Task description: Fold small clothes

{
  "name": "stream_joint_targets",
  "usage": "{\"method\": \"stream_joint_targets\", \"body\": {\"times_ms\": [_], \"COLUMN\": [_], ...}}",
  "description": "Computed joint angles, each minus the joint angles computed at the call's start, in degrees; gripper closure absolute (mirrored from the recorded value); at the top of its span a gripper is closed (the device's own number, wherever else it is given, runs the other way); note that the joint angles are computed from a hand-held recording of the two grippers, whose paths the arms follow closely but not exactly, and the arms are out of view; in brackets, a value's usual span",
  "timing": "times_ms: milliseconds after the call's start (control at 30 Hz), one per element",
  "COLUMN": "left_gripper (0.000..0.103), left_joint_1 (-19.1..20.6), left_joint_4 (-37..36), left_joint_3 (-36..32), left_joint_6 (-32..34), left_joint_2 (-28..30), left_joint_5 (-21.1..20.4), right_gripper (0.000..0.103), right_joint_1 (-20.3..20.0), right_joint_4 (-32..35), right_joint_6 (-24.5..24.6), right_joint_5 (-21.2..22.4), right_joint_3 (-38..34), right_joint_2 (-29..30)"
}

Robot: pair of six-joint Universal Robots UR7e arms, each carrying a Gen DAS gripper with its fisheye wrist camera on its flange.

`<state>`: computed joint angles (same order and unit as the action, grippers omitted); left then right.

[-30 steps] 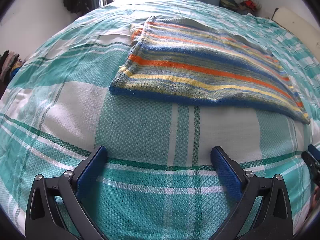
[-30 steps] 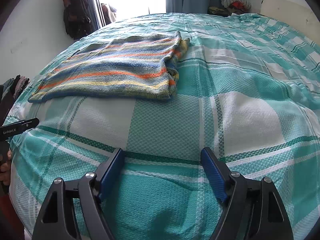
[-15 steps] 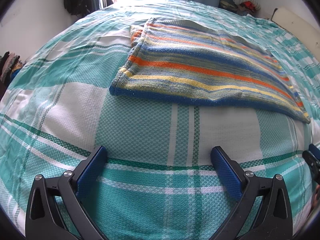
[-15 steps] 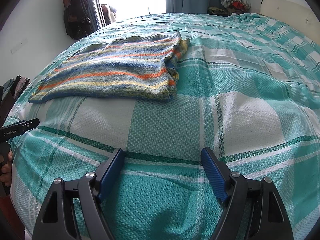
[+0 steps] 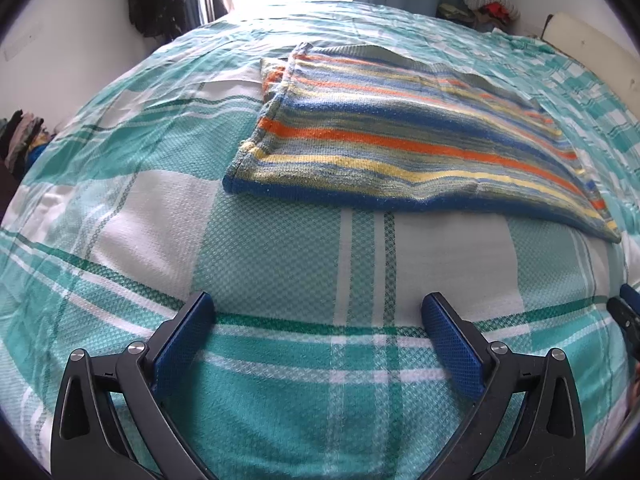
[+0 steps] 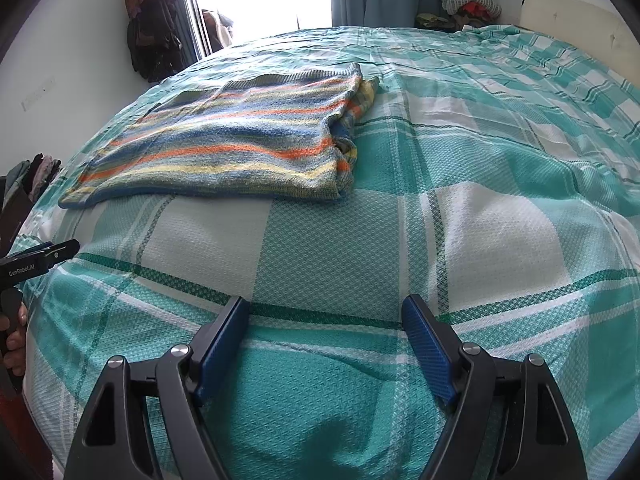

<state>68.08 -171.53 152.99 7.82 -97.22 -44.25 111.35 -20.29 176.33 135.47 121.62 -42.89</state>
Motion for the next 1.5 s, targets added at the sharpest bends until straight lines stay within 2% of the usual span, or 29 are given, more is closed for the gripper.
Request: {"method": "stream_joint_targets", "body": {"times_ms": [67, 167, 267, 333, 367, 400, 433, 533, 633, 733, 833, 900, 1033, 1133, 1233, 1300, 1367, 1500], "left_gripper": [0.001, 0.002, 0.002, 0.002, 0.002, 0.002, 0.002, 0.002, 0.002, 0.003, 0.013, 0.017, 0.021, 0.029, 0.033, 0.036, 0.047, 0.054], "left_joint_1": [-2.32, -8.10, -16.83, -23.46, -25.21, -26.62, -28.05, -28.57, -28.86, -29.36, -29.03, -29.66, -30.22, -30.31, -29.05, -28.07, -26.66, -25.33], "left_joint_4": [4.93, 13.24, 19.99, 20.25, 18.38, 15.21, 9.82, -4.63, -15.23, -18.56, -20.40, -21.82, -25.07, -25.63, -22.51, -21.29, -19.45, -18.21], "left_joint_3": [0.81, 3.61, 6.51, 8.07, 8.37, 8.57, 8.48, 6.65, 4.07, 1.36, -0.96, -1.38, -1.57, -1.73, -3.05, -3.94, -4.99, -6.12], "left_joint_6": [-2.08, -5.18, -6.39, -5.55, -4.45, -2.99, -0.54, 5.82, 10.73, 9.68, 8.35, 7.56, 8.81, 10.36, 8.88, 7.61, 6.12, 4.61], "left_joint_2": [-2.98, -10.12, -16.16, -15.56, -13.64, -10.57, -5.10, 10.30, 24.38, 33.10, 38.43, 40.86, 43.98, 45.16, 44.32, 43.82, 43.08, 43.20], "left_joint_5": [1.79, 3.38, 3.18, 3.20, 2.62, 1.88, 0.53, -3.16, -4.57, -5.21, -4.89, -3.71, -3.10, -3.63, -5.18, -6.14, -7.45, -8.42], "right_gripper": [0.023, 0.019, 0.018, 0.018, 0.018, 0.018, 0.018, 0.018, 0.018, 0.018, 0.018, 0.018, 0.018, 0.018, 0.018, 0.019, 0.019, 0.019], "right_joint_1": [-0.20, -0.58, -0.16, -0.18, -0.51, -1.06, -1.57, -4.15, -6.99, -8.43, -9.61, -10.17, -12.82, -15.15, -15.44, -16.28, -16.90, -17.40], "right_joint_4": [1.04, 0.48, 2.46, 5.18, 6.19, 6.53, 6.17, 4.73, 7.97, 11.64, 15.42, 16.86, 19.87, 25.94, 32.72, 35.92, 37.04, 37.87], "right_joint_6": [0.63, 0.55, 1.84, 4.04, 5.43, 6.98, 8.62, 11.61, 10.84, 9.08, 7.67, 6.52, 5.80, 3.37, 2.13, 2.61, 3.38, 3.33], "right_joint_5": [-0.86, -2.35, -2.38, -3.84, -5.45, -7.39, -8.80, -12.60, -14.35, -14.16, -15.27, -16.66, -22.29, -25.88, -24.60, -25.98, -27.36, -27.98], "right_joint_3": [0.00, 0.87, 0.33, 0.28, 0.87, 2.00, 3.40, 7.92, 9.13, 8.07, 5.88, 4.06, 0.60, -7.46, -16.29, -20.45, -22.66, -25.46], "right_joint_2": [-0.38, -1.05, -1.09, -2.27, -3.68, -5.66, -7.81, -15.86, -22.53, -25.30, -25.98, -25.80, -25.15, -20.74, -15.03, -12.27, -10.56, -7.68]}}
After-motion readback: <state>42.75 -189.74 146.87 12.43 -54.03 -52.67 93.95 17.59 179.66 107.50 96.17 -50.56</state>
